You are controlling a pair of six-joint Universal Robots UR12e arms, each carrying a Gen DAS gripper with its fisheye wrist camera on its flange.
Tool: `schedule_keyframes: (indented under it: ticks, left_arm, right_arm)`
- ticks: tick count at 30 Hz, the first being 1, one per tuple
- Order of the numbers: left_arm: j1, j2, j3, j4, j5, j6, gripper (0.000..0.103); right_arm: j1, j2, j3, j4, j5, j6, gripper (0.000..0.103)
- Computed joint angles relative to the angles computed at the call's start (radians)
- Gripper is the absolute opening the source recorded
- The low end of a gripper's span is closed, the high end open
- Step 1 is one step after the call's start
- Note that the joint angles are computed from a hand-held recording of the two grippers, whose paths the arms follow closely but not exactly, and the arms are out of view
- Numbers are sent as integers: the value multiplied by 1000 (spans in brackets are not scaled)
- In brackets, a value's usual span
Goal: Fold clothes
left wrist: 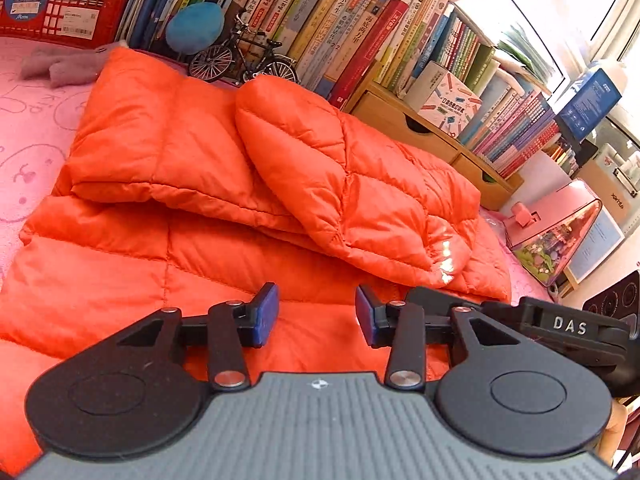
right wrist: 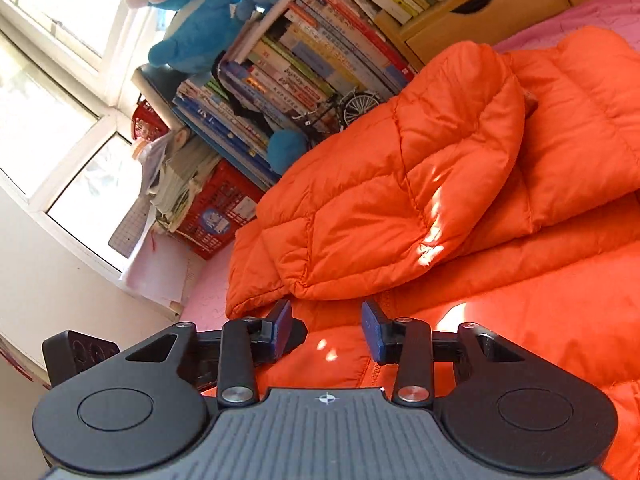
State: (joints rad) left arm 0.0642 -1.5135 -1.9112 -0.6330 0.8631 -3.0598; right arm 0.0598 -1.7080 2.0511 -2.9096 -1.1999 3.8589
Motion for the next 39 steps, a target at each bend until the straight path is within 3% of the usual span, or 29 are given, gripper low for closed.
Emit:
schedule_keyframes:
  ticks: [3, 7, 11, 17, 21, 24, 27, 28, 30, 33, 39]
  left_arm:
    - [-18, 6, -16, 72, 115, 22, 24]
    - [-18, 8, -24, 108, 175, 55, 3]
    - [13, 8, -31, 121, 146, 38, 3]
    - [7, 25, -53, 184, 235, 90, 3]
    - [0, 28, -56, 218, 318, 80, 3]
    - [23, 29, -54, 198, 271, 74, 3]
    - [0, 33, -63, 244, 389, 74, 3]
    - [3, 34, -65, 252, 402, 62, 3]
    - [28, 37, -68, 246, 361, 16, 3]
    - [41, 39, -72, 250, 344, -17, 3]
    - [29, 41, -74, 259, 375, 0, 3]
  right_arm:
    - [22, 5, -7, 52, -76, -45, 0]
    - [36, 2, -5, 77, -141, -82, 0]
    - [56, -20, 0, 111, -273, -142, 0]
    - [25, -86, 58, 125, -380, -118, 0]
    - [-2, -128, 95, 125, -417, -95, 0]
    - [-6, -144, 109, 126, -451, -91, 0]
    - [-1, -148, 116, 120, -477, -89, 0]
    - [7, -146, 116, 118, -494, -90, 0]
    - [25, -140, 113, 115, -534, -94, 0]
    - [83, -122, 98, 137, -699, -69, 0]
    - [102, -116, 94, 166, -790, 3, 0]
